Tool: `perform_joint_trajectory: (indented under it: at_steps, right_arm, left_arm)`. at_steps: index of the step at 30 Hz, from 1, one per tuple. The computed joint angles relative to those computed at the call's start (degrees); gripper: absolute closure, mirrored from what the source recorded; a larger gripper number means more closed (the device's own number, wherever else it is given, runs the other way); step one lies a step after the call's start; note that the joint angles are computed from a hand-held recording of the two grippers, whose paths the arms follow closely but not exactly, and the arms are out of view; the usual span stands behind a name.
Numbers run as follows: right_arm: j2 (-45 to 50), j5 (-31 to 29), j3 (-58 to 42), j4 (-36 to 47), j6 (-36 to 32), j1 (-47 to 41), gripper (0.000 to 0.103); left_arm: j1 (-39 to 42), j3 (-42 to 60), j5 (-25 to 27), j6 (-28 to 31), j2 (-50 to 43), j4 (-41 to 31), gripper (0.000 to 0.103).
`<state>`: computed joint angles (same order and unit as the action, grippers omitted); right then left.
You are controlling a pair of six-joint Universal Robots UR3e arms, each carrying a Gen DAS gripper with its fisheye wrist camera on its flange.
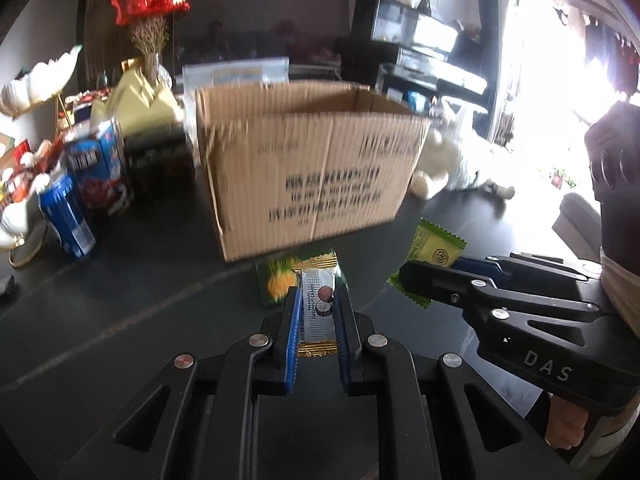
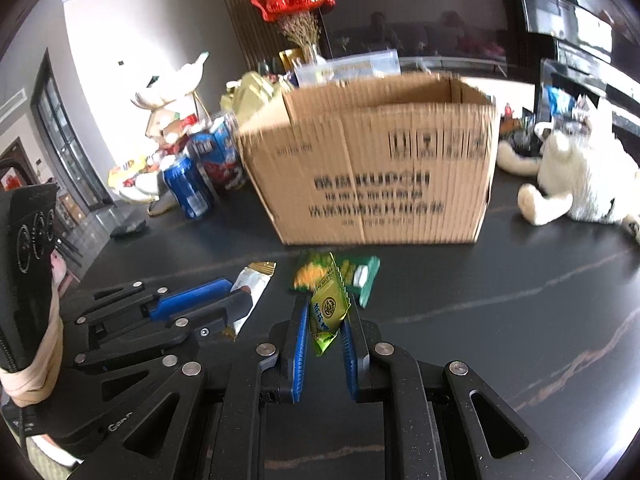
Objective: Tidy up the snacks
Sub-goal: 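Carry both candies with both tools into the box and open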
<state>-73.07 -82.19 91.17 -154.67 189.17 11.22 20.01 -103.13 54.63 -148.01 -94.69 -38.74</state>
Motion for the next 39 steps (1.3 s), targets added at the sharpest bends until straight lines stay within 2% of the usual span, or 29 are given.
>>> perform_joint_trajectory:
  at_steps: [9, 16, 29, 34, 36, 37, 38, 39]
  right_arm:
    - [1.8, -1.3, -10.8, 3.7, -2.2, -0.9, 0.086]
    - [5.6, -0.8, -22.1, 8.4, -4.1, -1.9, 0.086]
    - [20.9, 0.1, -50.8, 21.0, -6.9, -4.0, 0.086]
    - [29.1, -0.1, -64.7, 27.4, -6.8, -4.7, 0.086]
    - [32.6, -0.6, -70.9, 30.2, -6.6, -4.9, 0.079]
    - [33.7, -1.6, -72.6, 30.9, -6.4, -4.9, 0.06]
    - [33.5, -3.2, -71.9, 30.3, -5.8, -4.5, 0.047]
    - [32.1, -4.2, -68.8, 28.2, -5.4, -4.4, 0.047]
  left_arm:
    - [-1.0, 10.7, -1.5, -3.6, -2.2, -2.0, 0.086]
    - [-2.6, 23.5, -1.2, -6.8, -7.7, -4.3, 0.086]
    - [-6.8, 52.0, 2.5, -11.3, -25.5, -11.5, 0.086]
    - [-8.9, 66.2, 6.6, -13.4, -34.6, -15.7, 0.082]
    - [-9.2, 71.0, 7.7, -14.1, -37.1, -18.0, 0.064]
    - [-9.0, 70.6, 8.0, -14.8, -36.9, -17.3, 0.062]
    - [-9.0, 68.9, 8.6, -15.1, -36.1, -16.0, 0.062]
    - [-8.8, 67.5, 8.8, -15.1, -35.4, -15.1, 0.06]
